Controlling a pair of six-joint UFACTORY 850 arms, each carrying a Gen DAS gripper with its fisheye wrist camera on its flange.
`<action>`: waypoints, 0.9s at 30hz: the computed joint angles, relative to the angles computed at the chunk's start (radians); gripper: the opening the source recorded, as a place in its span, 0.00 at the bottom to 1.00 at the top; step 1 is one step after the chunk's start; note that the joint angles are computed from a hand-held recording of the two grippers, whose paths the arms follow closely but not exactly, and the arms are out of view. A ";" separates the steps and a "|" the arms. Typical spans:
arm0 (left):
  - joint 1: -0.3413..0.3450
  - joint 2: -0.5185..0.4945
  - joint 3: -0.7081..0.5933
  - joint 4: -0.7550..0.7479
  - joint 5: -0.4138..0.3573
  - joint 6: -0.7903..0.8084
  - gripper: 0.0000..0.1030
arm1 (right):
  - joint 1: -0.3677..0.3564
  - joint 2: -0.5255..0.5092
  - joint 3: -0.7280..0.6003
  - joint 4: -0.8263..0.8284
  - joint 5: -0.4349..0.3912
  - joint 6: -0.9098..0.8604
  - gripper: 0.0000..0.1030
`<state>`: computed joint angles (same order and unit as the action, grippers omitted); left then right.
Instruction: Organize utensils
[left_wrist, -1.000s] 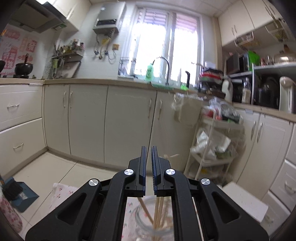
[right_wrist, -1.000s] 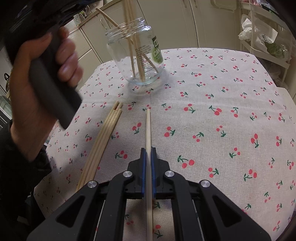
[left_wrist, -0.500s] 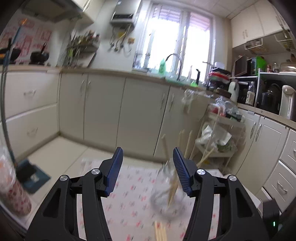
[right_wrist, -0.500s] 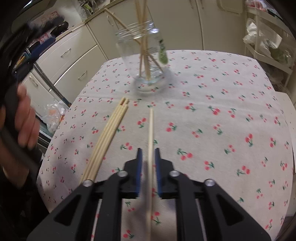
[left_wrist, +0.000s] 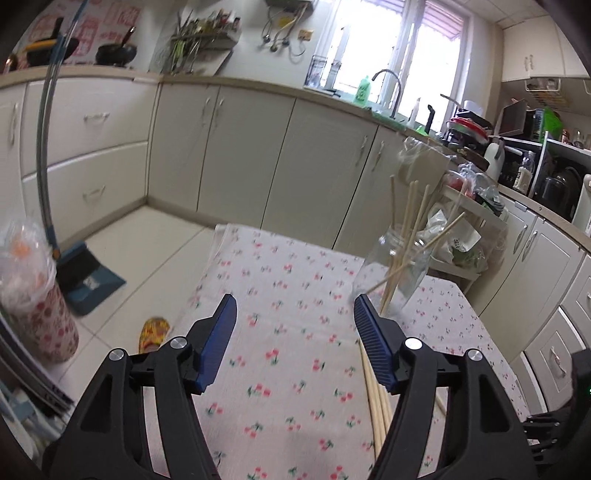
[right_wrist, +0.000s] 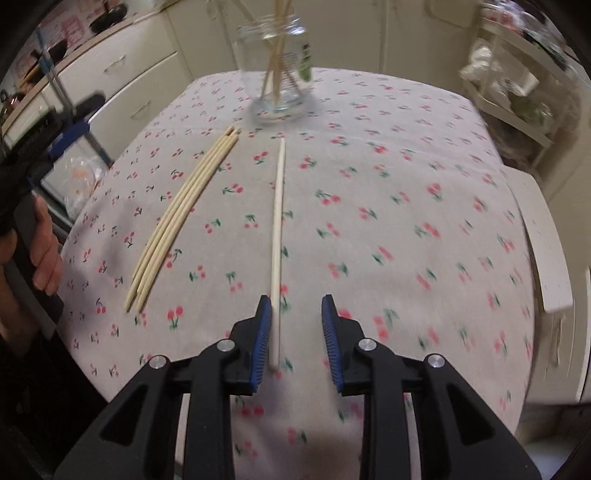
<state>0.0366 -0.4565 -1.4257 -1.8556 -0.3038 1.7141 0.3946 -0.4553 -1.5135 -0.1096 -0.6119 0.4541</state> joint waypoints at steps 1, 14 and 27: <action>0.004 0.004 0.007 0.015 -0.006 -0.021 0.61 | 0.009 0.010 0.009 -0.082 -0.008 0.072 0.28; 0.027 0.012 0.010 0.114 -0.017 -0.174 0.65 | 0.012 -0.090 -0.172 0.091 -0.139 -0.428 0.31; 0.034 -0.030 -0.025 0.313 0.012 -0.421 0.66 | -0.036 -0.435 -0.661 0.178 -0.226 -0.906 0.33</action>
<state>0.0709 -0.4870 -1.4507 -1.5426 -0.2913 1.2926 0.3589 -0.8901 -2.1748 0.0685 -0.8380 -0.4522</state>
